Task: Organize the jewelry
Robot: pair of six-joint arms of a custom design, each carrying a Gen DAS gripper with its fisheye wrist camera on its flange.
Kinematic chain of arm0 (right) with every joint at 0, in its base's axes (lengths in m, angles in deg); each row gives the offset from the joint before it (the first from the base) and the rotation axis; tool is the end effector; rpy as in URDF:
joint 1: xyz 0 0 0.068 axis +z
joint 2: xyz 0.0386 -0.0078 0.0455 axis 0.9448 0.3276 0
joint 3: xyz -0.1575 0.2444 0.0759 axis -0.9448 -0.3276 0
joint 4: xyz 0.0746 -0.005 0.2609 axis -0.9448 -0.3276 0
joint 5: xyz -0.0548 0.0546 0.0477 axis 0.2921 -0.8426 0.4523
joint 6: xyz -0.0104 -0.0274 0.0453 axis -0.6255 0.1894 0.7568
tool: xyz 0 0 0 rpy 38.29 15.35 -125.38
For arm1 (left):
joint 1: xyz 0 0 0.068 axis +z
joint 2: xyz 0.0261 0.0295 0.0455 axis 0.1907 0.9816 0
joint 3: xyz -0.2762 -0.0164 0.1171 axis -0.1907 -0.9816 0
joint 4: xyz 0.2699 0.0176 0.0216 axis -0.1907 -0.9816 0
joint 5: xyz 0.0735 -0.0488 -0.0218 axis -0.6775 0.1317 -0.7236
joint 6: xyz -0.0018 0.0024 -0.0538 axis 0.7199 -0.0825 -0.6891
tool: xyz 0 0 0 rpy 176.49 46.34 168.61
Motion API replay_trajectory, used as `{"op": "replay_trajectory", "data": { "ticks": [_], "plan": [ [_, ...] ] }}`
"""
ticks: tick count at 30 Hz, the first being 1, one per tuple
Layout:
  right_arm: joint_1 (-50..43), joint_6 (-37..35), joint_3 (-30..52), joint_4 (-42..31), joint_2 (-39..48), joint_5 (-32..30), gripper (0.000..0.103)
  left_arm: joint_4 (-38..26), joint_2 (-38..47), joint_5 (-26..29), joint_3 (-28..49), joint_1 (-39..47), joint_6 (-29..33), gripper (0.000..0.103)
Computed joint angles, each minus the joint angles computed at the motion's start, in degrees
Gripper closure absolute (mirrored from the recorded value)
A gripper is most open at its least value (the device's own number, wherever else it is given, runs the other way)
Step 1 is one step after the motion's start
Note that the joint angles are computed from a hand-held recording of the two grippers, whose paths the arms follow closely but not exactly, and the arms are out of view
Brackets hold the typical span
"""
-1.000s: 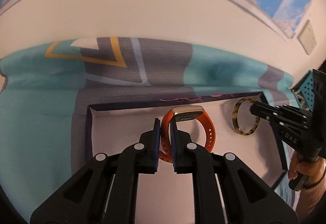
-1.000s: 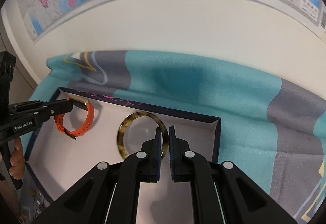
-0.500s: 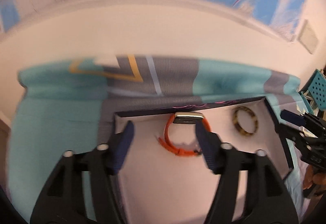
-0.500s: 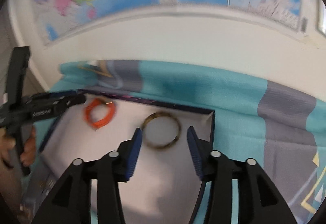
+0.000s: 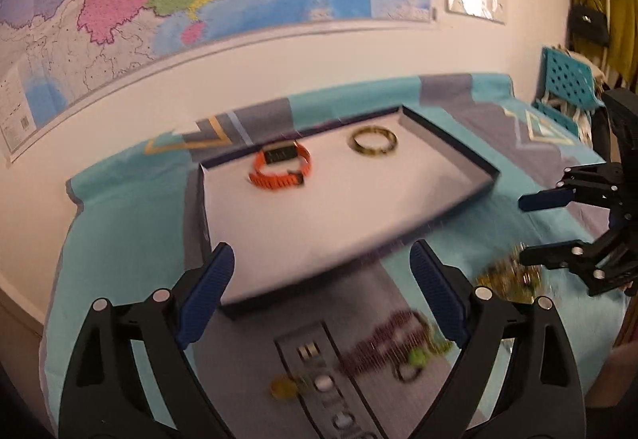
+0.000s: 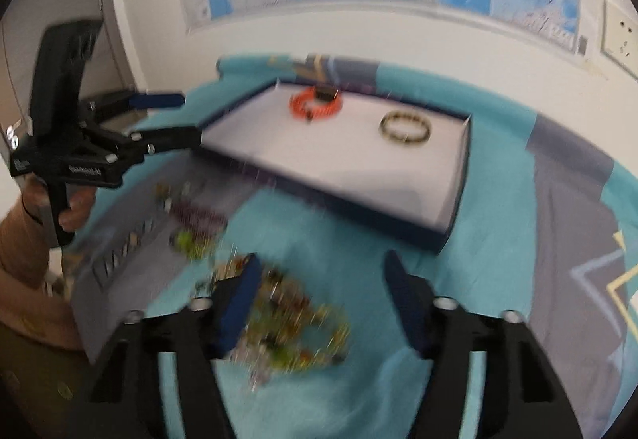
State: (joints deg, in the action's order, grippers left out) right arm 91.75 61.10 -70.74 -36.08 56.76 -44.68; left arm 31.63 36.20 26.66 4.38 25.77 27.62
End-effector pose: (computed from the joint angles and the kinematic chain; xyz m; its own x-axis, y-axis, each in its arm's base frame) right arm 0.1769 0.0760 0.1303 -0.6193 -0.3559 -0.6999 -0.5637 0.8220 0.0808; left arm 0.1810 0.0331 0.1728 -0.5716 0.2932 -0.7664 0.3517 0.9314 0.0940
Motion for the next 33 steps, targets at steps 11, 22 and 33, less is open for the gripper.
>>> {"op": "replay_trajectory", "data": {
  "ticks": [11, 22, 33],
  "plan": [
    [8.68, -2.97, 0.68, 1.88, 4.64, 6.98, 0.076, -3.59, -2.02, 4.33, -4.83, 5.57, 2.5, 0.017],
    [-1.95, -1.03, 2.13, -5.32, -3.74, -8.79, 0.095, 0.13, 5.98, 4.0, -2.08, 5.59, 2.05, 0.019],
    [-9.36, 4.89, 6.15, -14.96, -20.61, -18.93, 0.099, -3.07, 4.4, 7.77, -1.36, 8.02, 3.7, 0.021]
  ]
}}
